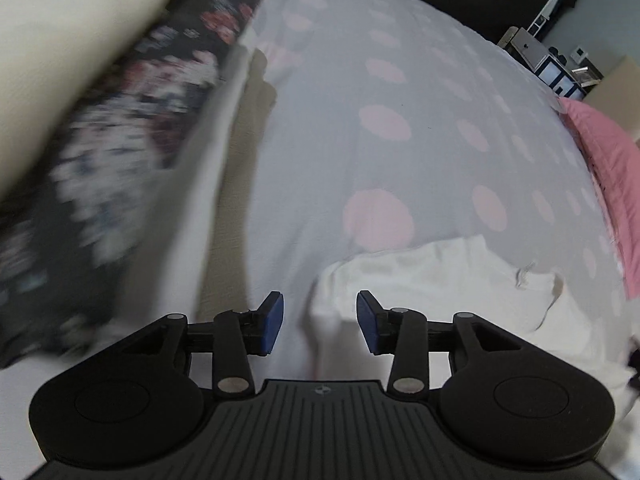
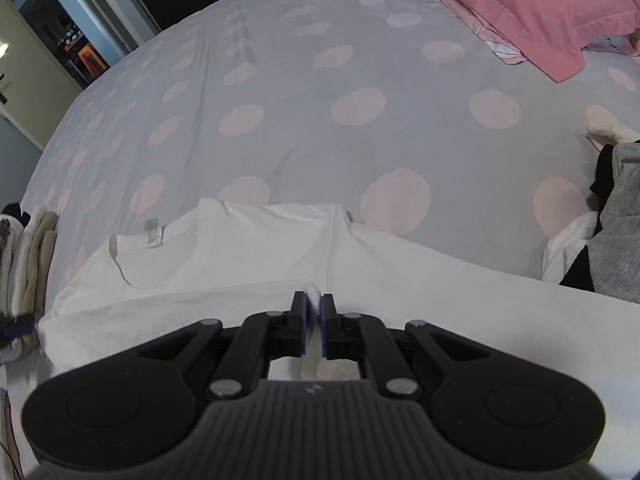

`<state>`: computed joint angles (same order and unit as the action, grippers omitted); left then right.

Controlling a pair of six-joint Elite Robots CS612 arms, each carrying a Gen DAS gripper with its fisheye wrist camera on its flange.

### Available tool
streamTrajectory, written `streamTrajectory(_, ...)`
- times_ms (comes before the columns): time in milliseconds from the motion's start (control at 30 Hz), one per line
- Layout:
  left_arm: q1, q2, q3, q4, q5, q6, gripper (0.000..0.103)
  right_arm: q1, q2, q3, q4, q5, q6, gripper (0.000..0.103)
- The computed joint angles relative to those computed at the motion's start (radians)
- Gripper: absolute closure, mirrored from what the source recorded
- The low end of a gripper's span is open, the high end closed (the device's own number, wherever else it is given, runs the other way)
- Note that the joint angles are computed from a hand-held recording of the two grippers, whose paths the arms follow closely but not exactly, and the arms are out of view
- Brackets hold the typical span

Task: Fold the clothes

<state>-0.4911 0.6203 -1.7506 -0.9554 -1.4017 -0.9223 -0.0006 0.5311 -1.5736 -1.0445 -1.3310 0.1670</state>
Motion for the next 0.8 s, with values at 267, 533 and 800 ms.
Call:
streamTrajectory(267, 0.005, -0.037, 0.08, 0.065, 0.013, 0.041, 0.103, -0.01, 0.001, 0.001, 0.009, 0.025, -0.009, 0.095)
streamTrajectory(533, -0.023, -0.098, 0.162, 0.149, 0.16, 0.103, 0.103, 0.0, 0.009, 0.035, -0.051, -0.006, 0.01, 0.095)
streamTrajectory(800, -0.038, -0.074, 0.119, 0.12, 0.219, 0.151, 0.101, 0.011, 0.03, 0.037, -0.126, -0.077, -0.039, 0.087)
